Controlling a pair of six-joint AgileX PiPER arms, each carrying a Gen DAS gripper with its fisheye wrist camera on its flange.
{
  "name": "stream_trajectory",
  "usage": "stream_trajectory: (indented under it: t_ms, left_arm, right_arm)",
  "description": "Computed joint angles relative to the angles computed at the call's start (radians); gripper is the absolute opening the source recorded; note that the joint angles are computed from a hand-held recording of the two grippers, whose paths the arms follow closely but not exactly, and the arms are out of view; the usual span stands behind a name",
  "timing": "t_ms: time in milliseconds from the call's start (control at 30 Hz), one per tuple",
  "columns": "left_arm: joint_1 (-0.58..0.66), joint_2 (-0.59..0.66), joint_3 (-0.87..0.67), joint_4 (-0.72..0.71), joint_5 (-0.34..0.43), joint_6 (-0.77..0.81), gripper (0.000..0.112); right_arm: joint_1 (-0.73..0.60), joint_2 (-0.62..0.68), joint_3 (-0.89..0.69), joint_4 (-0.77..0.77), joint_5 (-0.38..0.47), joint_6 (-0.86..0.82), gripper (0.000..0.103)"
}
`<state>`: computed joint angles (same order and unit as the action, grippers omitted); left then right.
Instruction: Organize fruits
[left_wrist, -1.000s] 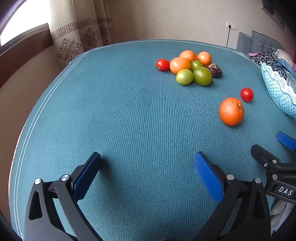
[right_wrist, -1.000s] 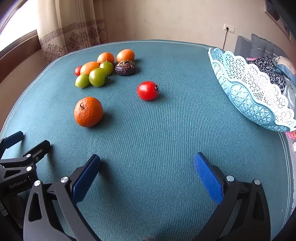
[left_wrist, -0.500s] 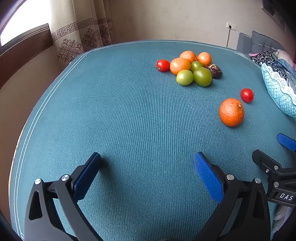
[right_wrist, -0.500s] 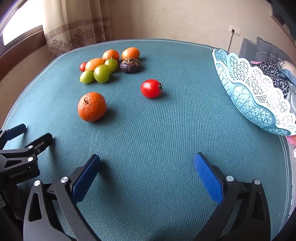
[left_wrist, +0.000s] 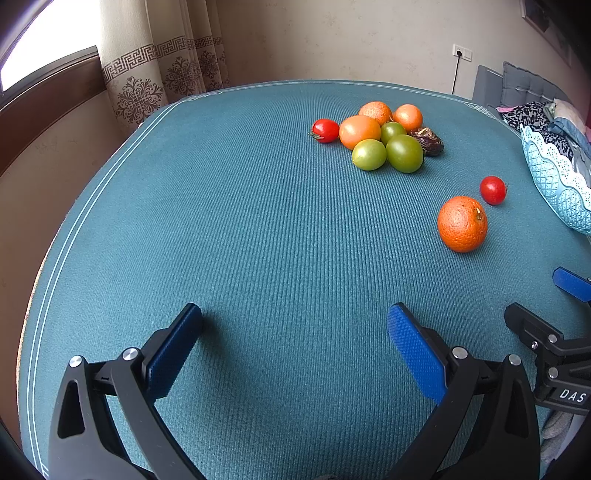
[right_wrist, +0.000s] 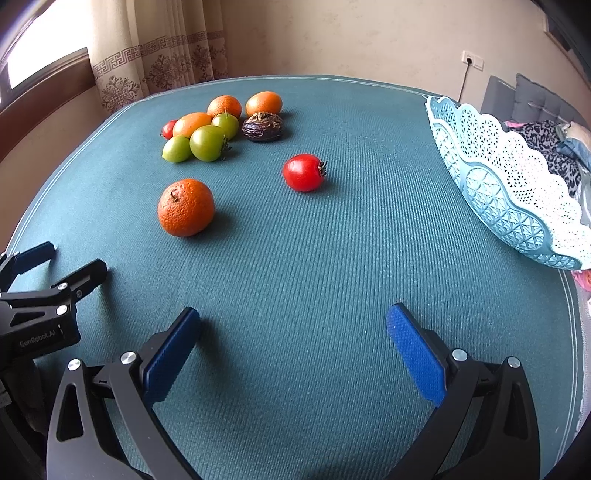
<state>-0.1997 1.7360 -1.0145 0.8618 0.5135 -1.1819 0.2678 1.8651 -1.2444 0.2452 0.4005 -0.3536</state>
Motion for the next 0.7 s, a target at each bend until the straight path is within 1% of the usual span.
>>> stream_trajectory:
  t_ms: [100,167,333,433,533,700]
  left_arm:
    - [0.000,0.001,-0.003,-0.005,0.003,0.006,0.101]
    - [-0.002,0.004,-0.009,-0.010,0.009,0.013,0.101]
    - [0.000,0.013,-0.037,-0.067,0.011,0.080,0.101]
    - [-0.008,0.018,-0.062,-0.109,0.004,0.122,0.101]
    - [-0.027,0.026,-0.093,-0.118,0.002,0.132,0.101]
    - [-0.053,0.051,-0.157,-0.157,-0.007,0.178,0.101]
  right_arm:
    - [-0.008,-0.005,0.007,0.034,-0.002,-0.040,0.098]
    - [-0.001,-0.008,0.016,0.034,-0.014,-0.034,0.098]
    - [-0.053,-0.030,0.043,0.221,-0.020,-0.165,0.098]
    - [-0.093,-0.031,0.040,0.316,0.005,-0.228,0.098]
    - [-0.110,-0.038,0.046,0.339,0.007,-0.250,0.098]
    - [-0.120,-0.064,0.073,0.317,-0.025,-0.229,0.098]
